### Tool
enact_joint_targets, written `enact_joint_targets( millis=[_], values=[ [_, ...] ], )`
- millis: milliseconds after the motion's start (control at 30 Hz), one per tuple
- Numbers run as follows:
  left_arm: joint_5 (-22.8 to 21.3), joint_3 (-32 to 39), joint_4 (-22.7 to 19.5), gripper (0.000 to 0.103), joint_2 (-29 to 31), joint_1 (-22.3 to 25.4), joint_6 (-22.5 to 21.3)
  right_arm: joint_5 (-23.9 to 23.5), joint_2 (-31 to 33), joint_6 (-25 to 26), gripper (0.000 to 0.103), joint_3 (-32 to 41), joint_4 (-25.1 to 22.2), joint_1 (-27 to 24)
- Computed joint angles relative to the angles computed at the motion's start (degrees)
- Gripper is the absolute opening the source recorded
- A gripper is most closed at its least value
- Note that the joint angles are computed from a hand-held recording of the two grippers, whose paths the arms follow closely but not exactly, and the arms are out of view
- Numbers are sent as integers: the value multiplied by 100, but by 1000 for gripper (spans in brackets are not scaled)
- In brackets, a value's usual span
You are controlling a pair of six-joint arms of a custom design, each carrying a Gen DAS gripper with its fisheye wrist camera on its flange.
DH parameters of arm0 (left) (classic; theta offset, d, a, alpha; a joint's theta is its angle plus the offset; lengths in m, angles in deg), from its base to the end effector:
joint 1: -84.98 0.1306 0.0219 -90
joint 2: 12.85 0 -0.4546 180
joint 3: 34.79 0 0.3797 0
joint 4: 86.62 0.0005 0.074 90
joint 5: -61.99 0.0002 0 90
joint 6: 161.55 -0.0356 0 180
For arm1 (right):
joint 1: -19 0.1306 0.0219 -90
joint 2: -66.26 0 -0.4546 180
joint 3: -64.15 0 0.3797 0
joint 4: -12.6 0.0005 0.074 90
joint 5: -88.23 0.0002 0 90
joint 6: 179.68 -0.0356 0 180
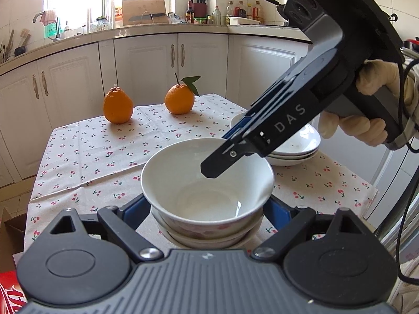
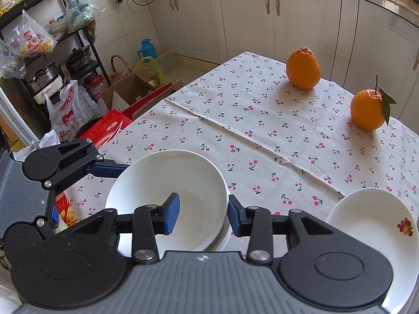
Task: Organize plates and bowls
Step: 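Lower the held bowl into the stacked bowls and open the right gripper, then grip the three-bowl stack from opposite sides with both grippers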
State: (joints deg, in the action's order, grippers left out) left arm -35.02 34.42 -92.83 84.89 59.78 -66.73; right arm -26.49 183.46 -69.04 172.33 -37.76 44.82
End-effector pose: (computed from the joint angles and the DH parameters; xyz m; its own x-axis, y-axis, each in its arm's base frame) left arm 0.4599 -0.2122 0.3372 -0.5417 0.1627 -0.8247 0.2874 0.9578 0.0003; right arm 0.5867 0.2998 0.3838 -0.5179 -0.6063 -0.6035 -0.8227 0.5463 0.1572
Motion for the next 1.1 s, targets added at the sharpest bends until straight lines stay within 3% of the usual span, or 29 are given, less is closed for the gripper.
enact_joint_targets(
  millis=[167, 233, 400, 567, 767, 967, 1100],
  values=[
    [-43, -53, 54, 95, -31, -6, -146, 74, -66, 37, 65, -126, 204, 8],
    [10, -92, 49, 96, -65, 9, -173, 69, -135, 3, 84, -232, 369, 3],
    [135, -177, -7, 97, -147, 58, -219, 174, -396, 135, 102, -647, 935, 35],
    [172, -253, -52, 100, -228, 126, -347, 195, -728, 389, 103, -1204, 1454, 61],
    [156, -322, -37, 101, -293, 209, -391, 567, -1144, 733, 103, -2002, 2068, 115],
    [110, -464, 146, 101, -324, 269, -350, 871, -1313, 868, 103, -2484, 2292, 135],
    [358, -508, 81, 101, -315, 369, -347, 1094, -1347, 1071, 103, -2726, 2520, 153]
  ],
)
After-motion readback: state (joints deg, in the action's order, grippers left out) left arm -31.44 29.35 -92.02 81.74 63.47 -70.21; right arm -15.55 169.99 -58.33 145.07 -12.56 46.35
